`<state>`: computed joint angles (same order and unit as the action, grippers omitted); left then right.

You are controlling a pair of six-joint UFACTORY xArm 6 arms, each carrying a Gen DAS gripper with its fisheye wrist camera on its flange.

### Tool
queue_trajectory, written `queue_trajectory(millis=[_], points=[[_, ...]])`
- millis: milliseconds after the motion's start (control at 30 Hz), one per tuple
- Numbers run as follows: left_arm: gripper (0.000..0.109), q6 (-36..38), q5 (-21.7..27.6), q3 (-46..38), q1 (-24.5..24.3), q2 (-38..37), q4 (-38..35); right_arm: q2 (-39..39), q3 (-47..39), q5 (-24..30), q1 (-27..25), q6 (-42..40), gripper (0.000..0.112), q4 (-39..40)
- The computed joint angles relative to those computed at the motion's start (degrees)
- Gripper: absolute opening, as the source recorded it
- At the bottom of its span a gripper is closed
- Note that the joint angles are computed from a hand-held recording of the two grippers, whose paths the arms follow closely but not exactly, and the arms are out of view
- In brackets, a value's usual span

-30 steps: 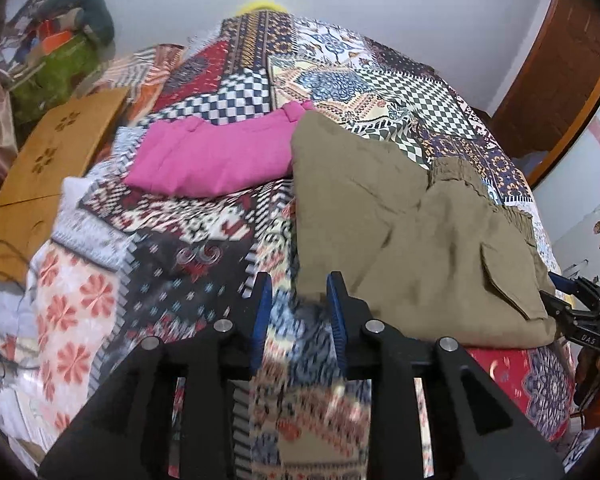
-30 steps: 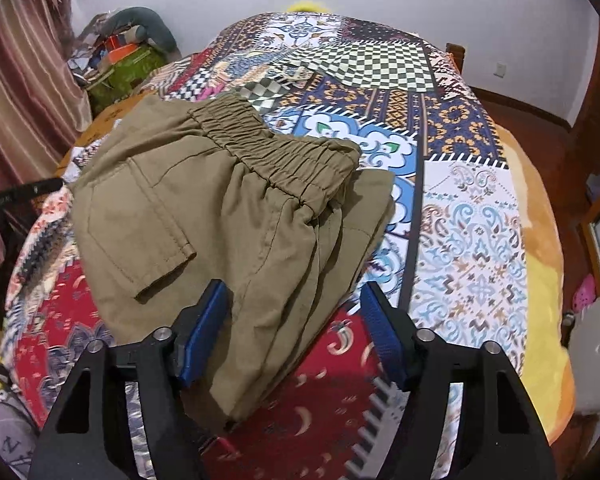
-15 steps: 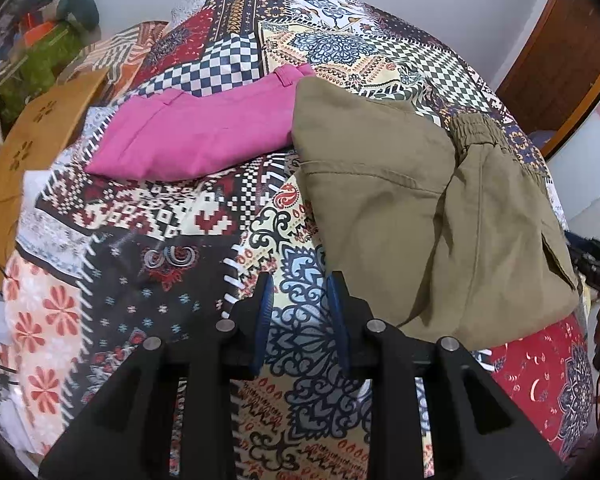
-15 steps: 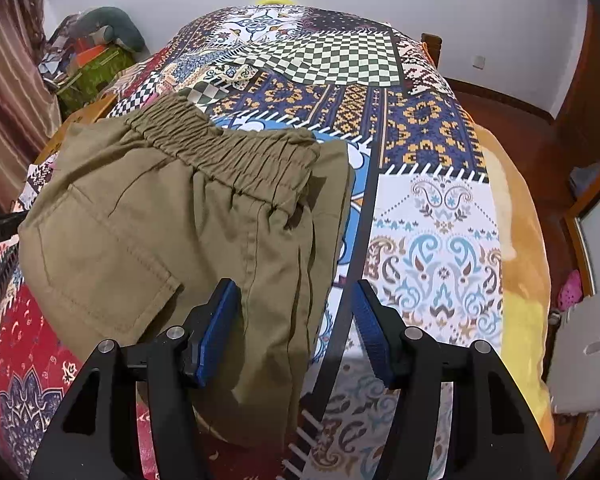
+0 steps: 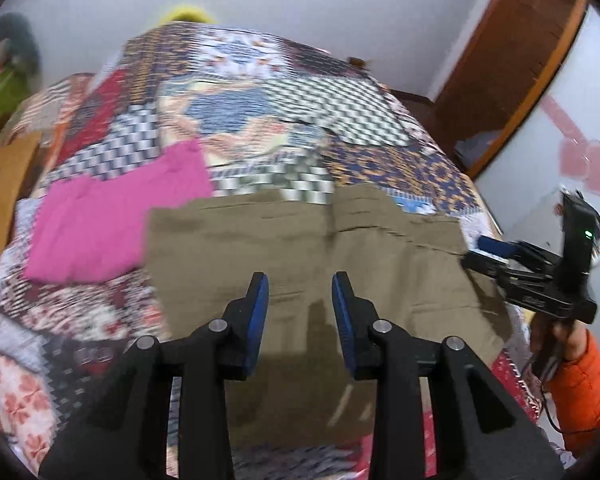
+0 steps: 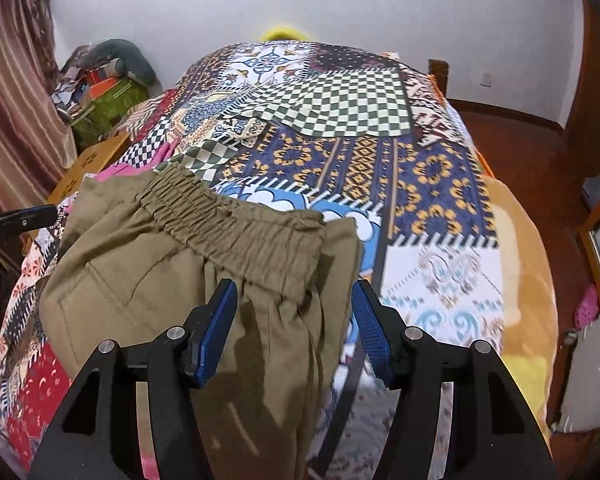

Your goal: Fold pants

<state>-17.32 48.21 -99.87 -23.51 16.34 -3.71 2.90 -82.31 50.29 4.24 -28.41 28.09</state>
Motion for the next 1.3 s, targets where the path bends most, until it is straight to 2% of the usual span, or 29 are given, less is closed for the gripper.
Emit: queue_trajectory(millis=[67, 167, 300, 433, 600, 733, 800, 900, 1033, 1067, 1100, 1133, 1233, 1300], points=[[0.034, 1.43, 0.59, -2.29, -1.09, 2.32, -1.37, 1.36, -1.14, 1.71, -0.13, -0.58, 0.040, 0.72], [0.034, 2.30, 2.96, -5.51, -2.29, 5.58, -1.44, 2.13, -1.63, 4.56, -0.84, -2.27, 0.030, 3.57], [0.034, 1.54, 4.24, -6.60, -2.15, 7.54, -1.89, 0.59, -0.18, 2.42, -0.53, -4.00, 0.027, 2.87], [0.040, 1.01, 3.11, -5.17, -2.02, 7.50, -0.95, 1.38, -0.64, 0.81, 0.33, -3.32, 0.027, 0.35], [0.040, 0.01, 3.54, -5.22, -2.77, 6.87, 2.85, 1.62, -0.99, 0.77, 0.65, -0.93, 0.027, -1.22], [0.041, -1.64, 1.93, -2.67, -2.84, 3.90, 6.35, 0.39, -1.63, 2.22, 0.11, 0.03, 0.027, -1.73], [0.042, -3.30, 0.58, -0.23, -2.64, 1.49, 8.81, -0.84, -1.33, 2.15, -0.10, 0.16, 0.030, -2.18], [0.052, -5.84, -1.14, 3.65, -1.96, -2.26, 11.76, -2.54, -0.63, 2.09, -0.43, 0.53, 0.038, -2.02], [0.060, -9.16, -2.28, 9.15, -1.15, -7.11, 16.40, -5.15, 1.36, 0.85, -0.53, 1.64, 0.040, -2.69], [0.063, -9.86, -2.48, 10.34, -0.98, -8.03, 17.09, -5.63, 1.90, 0.41, -0.46, 2.06, 0.044, -2.86], [0.064, -10.50, -3.01, 12.16, -0.63, -9.41, 17.33, -6.34, 2.82, -0.37, -0.53, 2.27, 0.052, -2.55], [0.066, -11.05, -3.37, 13.38, -0.35, -10.25, 17.42, -7.06, 3.80, -1.13, -0.57, 2.56, 0.055, -2.43], [0.066, -11.84, -4.31, 17.36, 0.54, -12.76, 16.32, -7.74, 5.03, -1.36, -0.44, 4.81, 0.057, -4.29], [0.066, -9.43, -4.18, 18.86, 1.27, -13.38, 11.37, -7.86, 5.58, -0.52, -0.49, 5.93, 0.057, -4.95]])
